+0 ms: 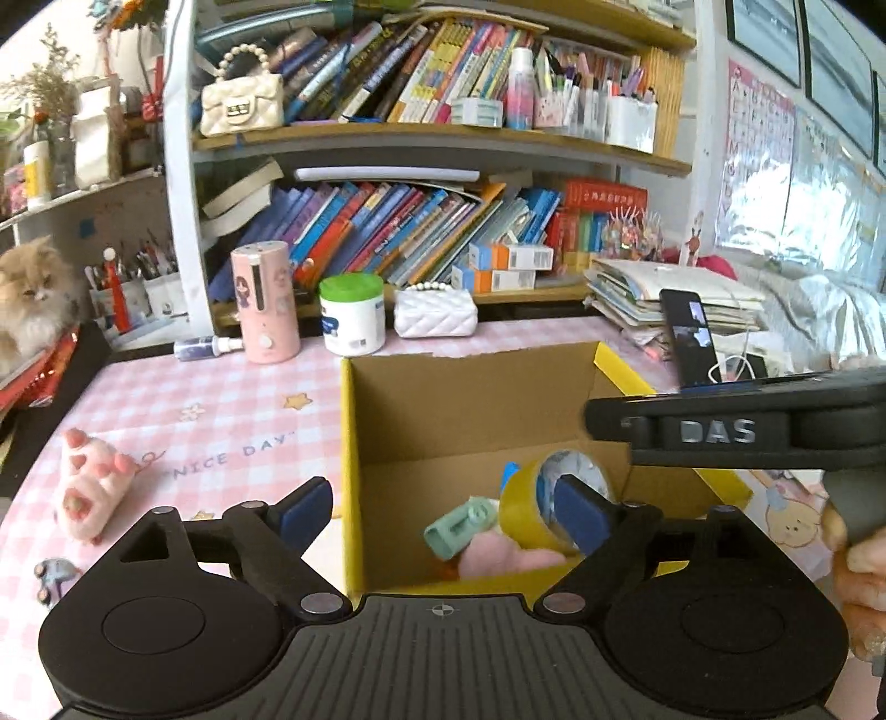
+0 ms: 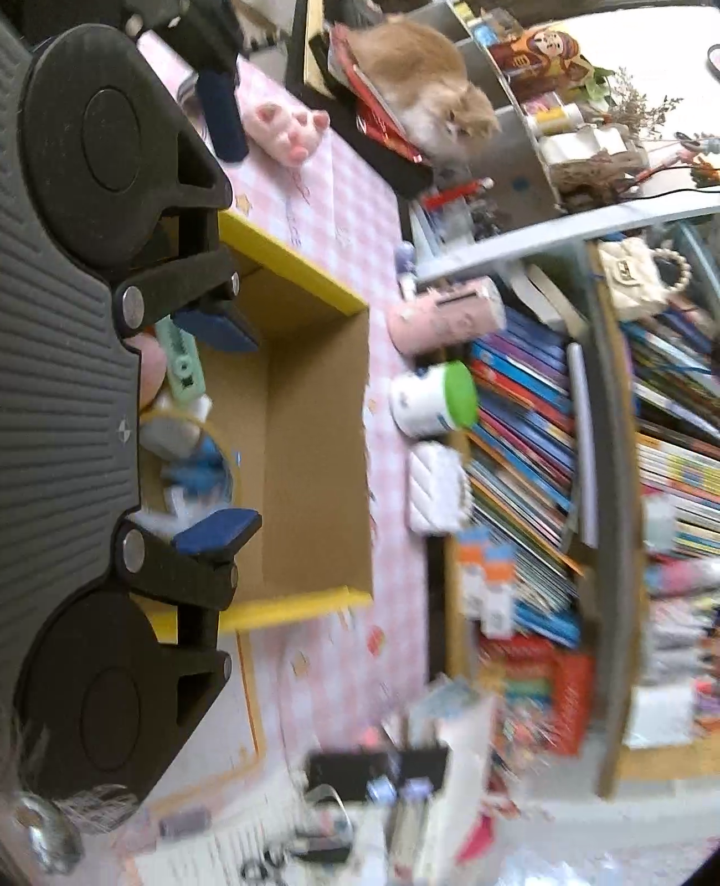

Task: Organize objects
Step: 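Lower the tape roll into the box and open the right gripper while the left releases the green item, then withdraw both grippers from the box toward the pig plush and toy car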

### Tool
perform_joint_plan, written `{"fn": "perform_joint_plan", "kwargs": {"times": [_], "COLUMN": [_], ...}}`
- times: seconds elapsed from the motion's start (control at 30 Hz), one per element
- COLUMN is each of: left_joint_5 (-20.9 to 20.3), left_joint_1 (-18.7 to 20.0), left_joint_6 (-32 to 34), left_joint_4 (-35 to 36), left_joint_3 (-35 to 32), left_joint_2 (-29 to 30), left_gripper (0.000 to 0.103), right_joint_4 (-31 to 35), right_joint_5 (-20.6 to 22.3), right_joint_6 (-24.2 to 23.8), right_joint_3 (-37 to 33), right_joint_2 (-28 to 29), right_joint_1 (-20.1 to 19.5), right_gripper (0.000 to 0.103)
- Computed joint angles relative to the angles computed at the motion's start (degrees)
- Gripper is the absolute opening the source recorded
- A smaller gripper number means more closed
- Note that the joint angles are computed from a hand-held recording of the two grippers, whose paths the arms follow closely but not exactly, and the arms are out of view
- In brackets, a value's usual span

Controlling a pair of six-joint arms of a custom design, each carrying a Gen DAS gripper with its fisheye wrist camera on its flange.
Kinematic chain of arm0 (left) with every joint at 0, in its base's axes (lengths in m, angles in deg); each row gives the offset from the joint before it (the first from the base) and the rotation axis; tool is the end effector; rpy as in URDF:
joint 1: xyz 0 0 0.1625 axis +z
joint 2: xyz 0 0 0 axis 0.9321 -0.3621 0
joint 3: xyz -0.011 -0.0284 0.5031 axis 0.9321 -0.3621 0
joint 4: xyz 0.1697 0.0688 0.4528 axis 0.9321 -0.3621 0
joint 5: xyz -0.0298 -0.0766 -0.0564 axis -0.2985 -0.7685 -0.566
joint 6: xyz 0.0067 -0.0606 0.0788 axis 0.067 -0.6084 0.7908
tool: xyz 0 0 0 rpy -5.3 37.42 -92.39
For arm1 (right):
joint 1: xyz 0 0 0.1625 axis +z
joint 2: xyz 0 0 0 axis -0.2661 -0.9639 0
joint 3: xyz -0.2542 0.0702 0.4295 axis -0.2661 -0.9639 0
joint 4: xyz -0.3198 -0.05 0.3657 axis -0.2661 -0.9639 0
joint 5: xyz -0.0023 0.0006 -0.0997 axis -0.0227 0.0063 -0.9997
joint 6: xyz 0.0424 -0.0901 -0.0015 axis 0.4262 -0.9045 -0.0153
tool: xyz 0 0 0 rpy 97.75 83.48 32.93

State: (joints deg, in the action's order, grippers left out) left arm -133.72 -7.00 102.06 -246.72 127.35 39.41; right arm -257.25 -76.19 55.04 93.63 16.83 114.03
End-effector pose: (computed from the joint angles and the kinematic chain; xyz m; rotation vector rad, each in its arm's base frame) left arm -0.1702 -0.7035 0.1304 0.9023 2.2885 -1.0285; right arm 0.1986 -0.7228 0.1308 0.4185 -2.2637 1.1619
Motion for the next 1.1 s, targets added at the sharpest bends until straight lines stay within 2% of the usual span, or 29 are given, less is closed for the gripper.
{"fn": "perform_joint_plan", "kwargs": {"times": [0.17,0.27,0.37,0.47,0.57,0.67,0.77,1.1], "left_joint_5": [-1.48,-1.62,-0.24,0.89,2.00,3.43,4.16,6.65], "left_joint_1": [0.71,1.29,1.72,2.39,3.10,3.77,4.50,6.33], "left_joint_6": [-0.42,-0.52,-2.53,-4.38,-5.15,-6.08,-7.36,-8.72], "left_joint_4": [0.08,0.92,2.21,3.35,5.30,7.05,9.30,12.10], "left_joint_3": [3.07,4.66,6.41,8.50,10.09,11.35,12.62,16.29], "left_joint_2": [-2.53,-3.94,-5.35,-7.00,-8.81,-10.54,-12.47,-18.17], "left_gripper": [0.091,0.091,0.096,0.097,0.097,0.097,0.097,0.097], "right_joint_4": [-10.73,-14.55,-18.14,-19.97,-19.83,-17.18,-14.40,-6.36], "right_joint_5": [-3.82,-7.54,-11.87,-15.77,-20.03,-22.25,-22.97,-22.33], "right_joint_6": [-2.49,-0.46,2.02,2.41,3.45,6.74,9.73,17.51], "right_joint_3": [3.79,5.35,5.91,6.41,6.90,7.78,8.44,8.90], "right_joint_2": [1.16,2.29,4.23,6.06,7.91,8.83,9.57,11.75], "right_joint_1": [1.22,2.14,3.13,4.14,5.20,6.02,7.11,9.87], "right_gripper": [0.067,0.068,0.076,0.077,0.078,0.079,0.084,0.085]}}
